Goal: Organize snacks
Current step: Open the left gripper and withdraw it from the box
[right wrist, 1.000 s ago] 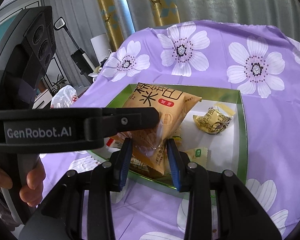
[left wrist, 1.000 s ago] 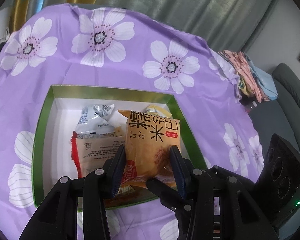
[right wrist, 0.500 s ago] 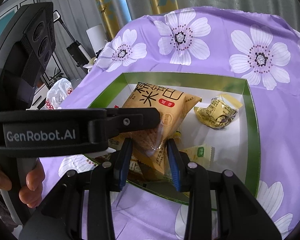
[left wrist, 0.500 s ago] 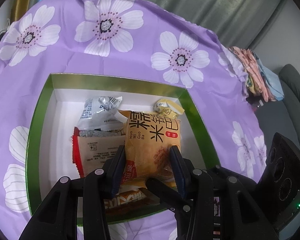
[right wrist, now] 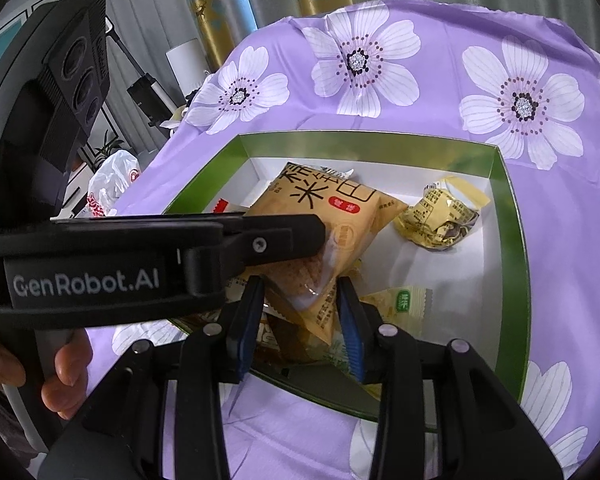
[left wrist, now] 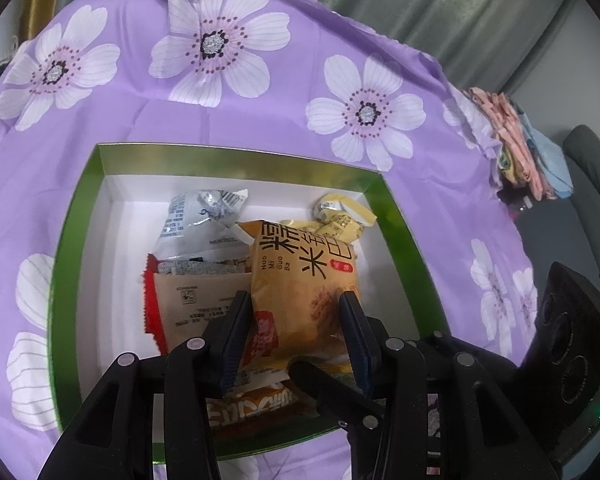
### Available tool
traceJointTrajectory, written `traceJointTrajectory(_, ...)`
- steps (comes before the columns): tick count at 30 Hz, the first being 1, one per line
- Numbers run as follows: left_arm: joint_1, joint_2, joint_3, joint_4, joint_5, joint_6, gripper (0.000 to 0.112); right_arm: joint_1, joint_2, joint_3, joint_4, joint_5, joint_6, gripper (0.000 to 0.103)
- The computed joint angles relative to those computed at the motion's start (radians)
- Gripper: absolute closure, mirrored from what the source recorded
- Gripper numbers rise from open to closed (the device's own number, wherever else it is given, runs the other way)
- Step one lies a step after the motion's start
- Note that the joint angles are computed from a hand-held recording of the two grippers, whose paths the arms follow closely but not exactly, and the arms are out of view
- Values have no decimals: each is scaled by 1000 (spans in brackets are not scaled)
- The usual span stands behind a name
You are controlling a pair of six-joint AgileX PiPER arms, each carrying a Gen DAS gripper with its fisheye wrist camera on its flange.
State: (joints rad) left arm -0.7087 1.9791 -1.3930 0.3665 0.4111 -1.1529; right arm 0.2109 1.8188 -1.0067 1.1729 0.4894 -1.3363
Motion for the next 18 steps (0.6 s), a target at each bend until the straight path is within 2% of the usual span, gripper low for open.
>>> traceJointTrajectory(2, -5, -3, -15, 11, 40, -8, 66, 6, -12, -1, -34, -1, 43, 59)
traceJointTrajectory(3, -16, -5, -34, 26, 95, -17, 61, 11, -23, 4, -43, -9, 49, 57)
traceJointTrajectory(5, -30, -21, -39, 60, 139, -40, 52, 24, -61, 26, -72, -38, 78, 44)
traceJointTrajectory(8, -74, -69, -41, 126, 239, -88, 37, 22, -125, 59, -94, -41, 104, 38)
traceJointTrajectory(14, -169, -165, -46, 213, 431, -150, 32, 41, -323, 136, -278, -94, 301, 10)
traceJointTrajectory(15, -198, -183, -54, 233, 483, -167, 32, 42, -355, 143, -316, -93, 341, 7)
traceJointTrajectory(18, -258, -215, -73, 262, 575, -192, 29, 48, -468, 161, -472, -81, 508, 0)
